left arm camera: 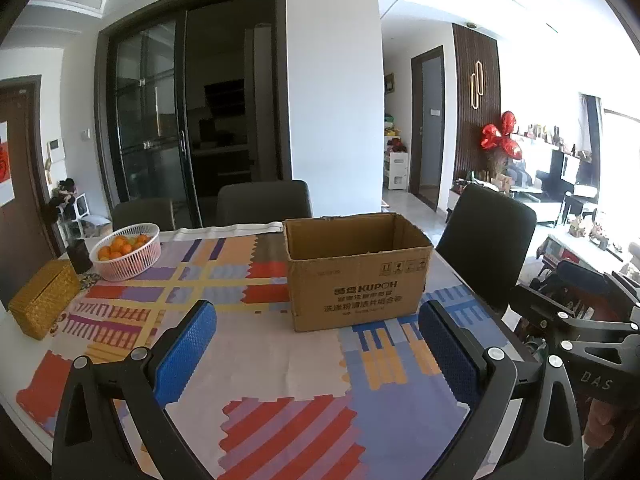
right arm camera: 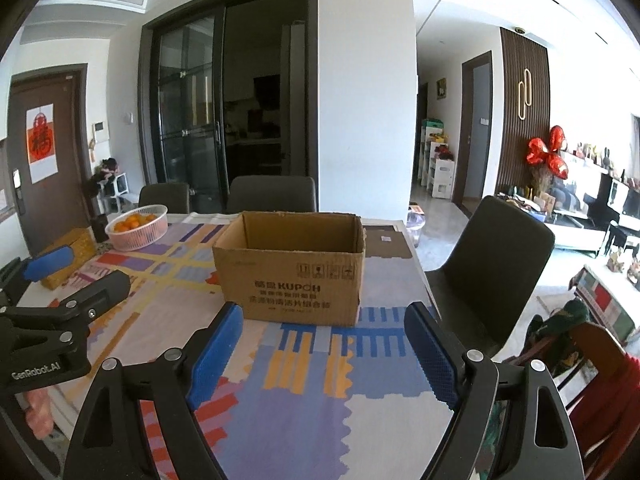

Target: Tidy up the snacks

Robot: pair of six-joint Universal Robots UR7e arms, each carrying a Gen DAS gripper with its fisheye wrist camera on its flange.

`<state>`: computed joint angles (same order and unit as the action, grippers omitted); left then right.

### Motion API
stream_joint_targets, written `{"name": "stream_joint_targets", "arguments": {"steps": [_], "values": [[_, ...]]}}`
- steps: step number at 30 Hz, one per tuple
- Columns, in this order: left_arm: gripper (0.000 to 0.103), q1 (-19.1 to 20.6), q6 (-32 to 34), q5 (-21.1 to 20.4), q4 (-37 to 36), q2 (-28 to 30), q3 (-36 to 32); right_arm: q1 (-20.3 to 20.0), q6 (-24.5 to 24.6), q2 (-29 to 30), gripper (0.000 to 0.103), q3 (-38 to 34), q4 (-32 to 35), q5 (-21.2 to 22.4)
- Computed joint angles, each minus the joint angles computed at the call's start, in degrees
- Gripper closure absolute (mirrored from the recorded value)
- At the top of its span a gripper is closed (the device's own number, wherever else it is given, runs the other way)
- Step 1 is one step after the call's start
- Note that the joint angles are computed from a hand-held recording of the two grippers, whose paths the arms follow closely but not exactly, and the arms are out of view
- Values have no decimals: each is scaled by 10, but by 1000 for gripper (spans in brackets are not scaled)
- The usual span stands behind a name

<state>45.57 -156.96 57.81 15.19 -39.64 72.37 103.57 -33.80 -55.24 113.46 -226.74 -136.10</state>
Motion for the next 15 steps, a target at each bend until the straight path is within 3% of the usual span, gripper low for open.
{"name": "stream_joint_targets", "arguments": {"steps": [15], "values": [[0,-9,4,-2,-31,-26,40,14,-9,3,19,12,-32,-7]]}}
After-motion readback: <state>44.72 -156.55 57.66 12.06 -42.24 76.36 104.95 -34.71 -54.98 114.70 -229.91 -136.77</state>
